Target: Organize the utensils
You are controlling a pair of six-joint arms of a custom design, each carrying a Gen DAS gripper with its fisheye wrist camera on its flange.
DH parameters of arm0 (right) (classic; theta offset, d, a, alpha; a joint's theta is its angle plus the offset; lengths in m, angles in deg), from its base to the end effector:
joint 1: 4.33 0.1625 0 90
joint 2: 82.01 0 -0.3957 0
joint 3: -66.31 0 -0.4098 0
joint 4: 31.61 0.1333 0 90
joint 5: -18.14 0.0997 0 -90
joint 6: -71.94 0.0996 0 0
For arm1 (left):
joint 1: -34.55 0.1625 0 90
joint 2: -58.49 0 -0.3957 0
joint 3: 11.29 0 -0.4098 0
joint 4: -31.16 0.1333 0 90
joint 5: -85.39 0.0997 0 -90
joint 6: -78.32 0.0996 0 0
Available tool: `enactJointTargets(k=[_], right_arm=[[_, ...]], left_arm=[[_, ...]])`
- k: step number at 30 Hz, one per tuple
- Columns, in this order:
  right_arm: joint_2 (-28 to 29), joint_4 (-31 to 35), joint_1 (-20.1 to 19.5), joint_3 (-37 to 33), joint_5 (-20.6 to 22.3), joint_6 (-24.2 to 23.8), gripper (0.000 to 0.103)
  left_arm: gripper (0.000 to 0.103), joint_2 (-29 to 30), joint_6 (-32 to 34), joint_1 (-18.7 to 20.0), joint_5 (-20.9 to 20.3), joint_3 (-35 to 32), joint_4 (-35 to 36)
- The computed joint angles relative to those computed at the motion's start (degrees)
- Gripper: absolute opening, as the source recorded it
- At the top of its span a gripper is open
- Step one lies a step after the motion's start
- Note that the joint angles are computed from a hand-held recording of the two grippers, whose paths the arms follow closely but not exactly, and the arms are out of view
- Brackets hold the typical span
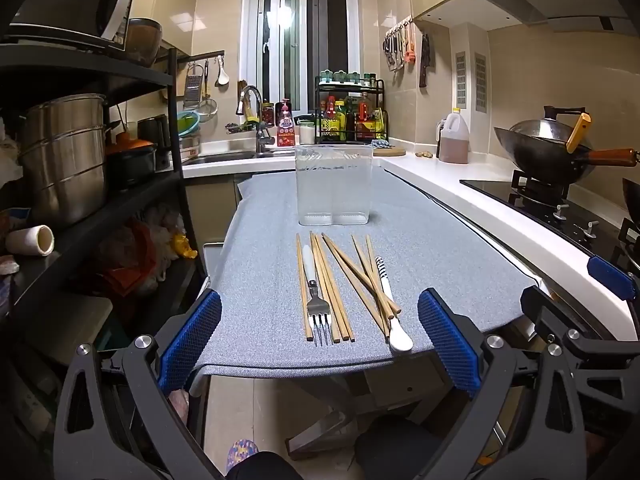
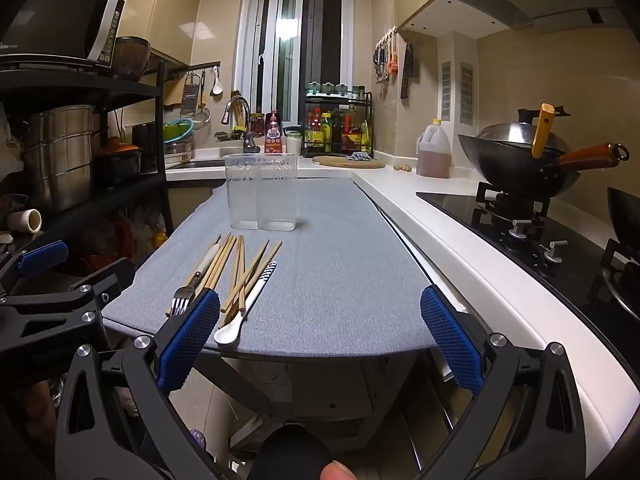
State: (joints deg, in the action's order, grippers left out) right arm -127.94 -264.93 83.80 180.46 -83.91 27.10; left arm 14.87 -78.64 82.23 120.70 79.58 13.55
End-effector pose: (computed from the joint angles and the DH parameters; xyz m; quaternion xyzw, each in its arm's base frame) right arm 0.0946 -0.5504 0.1376 0.2292 -0.7571 0.5234 0.3167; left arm -0.2220 -0.5625 0.0194 0.2202 0.7710 -0.5067 0.3167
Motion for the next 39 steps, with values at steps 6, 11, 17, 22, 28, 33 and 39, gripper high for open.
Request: enactJointTargets(k=[6,11,17,22,28,33,39], right_arm=[[0.0,0.4,0.1,-0.1,-0.4,0.0,0.098],[0.0,0.2,0.2,0.1,-0.4,-0.1,0.098],[0.0,0.4,0.1,-0.1,-0.4,-0.1,0.098],[-0.1,0.5,0.1,-0.1,-0.4,-0.1,0.098],[-0.2,0.6,0.0,0.0,-0.3,-0.1,0.098],[-0.2,0.6,0.0,0.0,-0.3,-0.1,0.098],[-0.3,0.5,0.0,0.1,-0.2,-0.1,0.098]], left_arm=[[0.096,0.1,0.3,0.0,-0.2,0.0,-0.1],[0.096,0.0,0.3,0.0,-0.1,0.0,-0.1],[0.096,0.0,0.3,0.0,0.0,0.0,-0.2],[0.096,0.0,0.3,0.0,0.0,0.1,-0.2],[0.096,0.0,0.3,0.0,0.0,0.0,-0.2],[0.096,0.0,0.4,0.0,-0.1,0.1,-0.3],[0.096,0.0,0.4,0.0,-0.1,0.1,-0.3]])
